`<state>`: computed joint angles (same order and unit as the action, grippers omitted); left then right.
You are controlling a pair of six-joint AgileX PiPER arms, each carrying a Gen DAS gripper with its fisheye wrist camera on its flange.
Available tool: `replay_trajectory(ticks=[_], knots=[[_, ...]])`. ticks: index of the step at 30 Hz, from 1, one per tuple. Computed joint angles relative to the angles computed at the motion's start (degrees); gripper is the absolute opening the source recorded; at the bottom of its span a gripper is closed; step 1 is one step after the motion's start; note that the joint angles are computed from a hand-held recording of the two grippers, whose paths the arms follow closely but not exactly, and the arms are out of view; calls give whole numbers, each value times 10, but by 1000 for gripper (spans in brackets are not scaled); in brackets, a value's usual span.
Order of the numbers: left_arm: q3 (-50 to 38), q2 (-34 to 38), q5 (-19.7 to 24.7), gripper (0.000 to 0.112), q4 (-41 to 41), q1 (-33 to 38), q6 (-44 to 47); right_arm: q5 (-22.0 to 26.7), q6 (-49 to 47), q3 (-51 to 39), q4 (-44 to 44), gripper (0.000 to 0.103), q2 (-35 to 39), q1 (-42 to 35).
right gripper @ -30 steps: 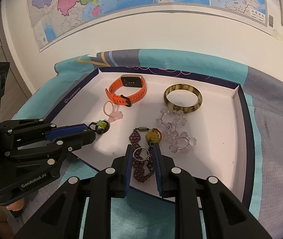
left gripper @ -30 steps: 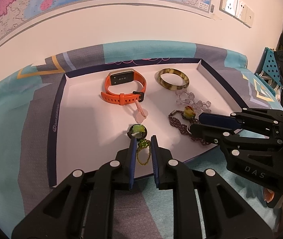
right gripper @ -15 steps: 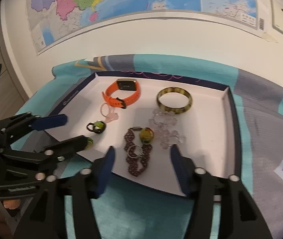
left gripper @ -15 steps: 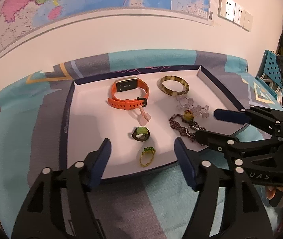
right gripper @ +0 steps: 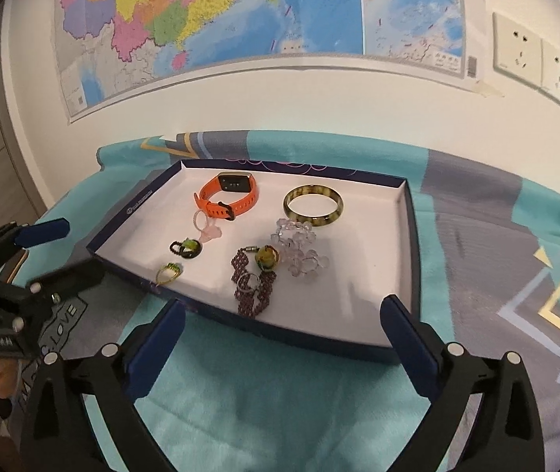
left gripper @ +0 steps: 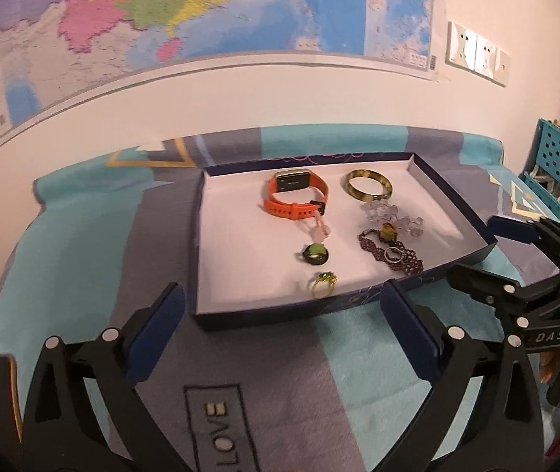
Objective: Organize jewelry
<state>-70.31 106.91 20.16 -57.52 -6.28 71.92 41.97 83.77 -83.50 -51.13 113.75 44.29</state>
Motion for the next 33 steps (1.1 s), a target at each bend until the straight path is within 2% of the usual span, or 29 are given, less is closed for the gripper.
replay_trajectory(ticks=[10,23,28,33], knots=[[57,-32,-35,98,15,-2,-32,53,47,12,-25,96,-5,54],[108,-61,-58,98,-18,6,-7,48,56,14,-6,96,2,76],[121,-68,-64,98,-56,6,27,54,54,10,2,96,5,80],[126,-70,-68,98,-51,4,22,51,57,12,6,96,5,81]])
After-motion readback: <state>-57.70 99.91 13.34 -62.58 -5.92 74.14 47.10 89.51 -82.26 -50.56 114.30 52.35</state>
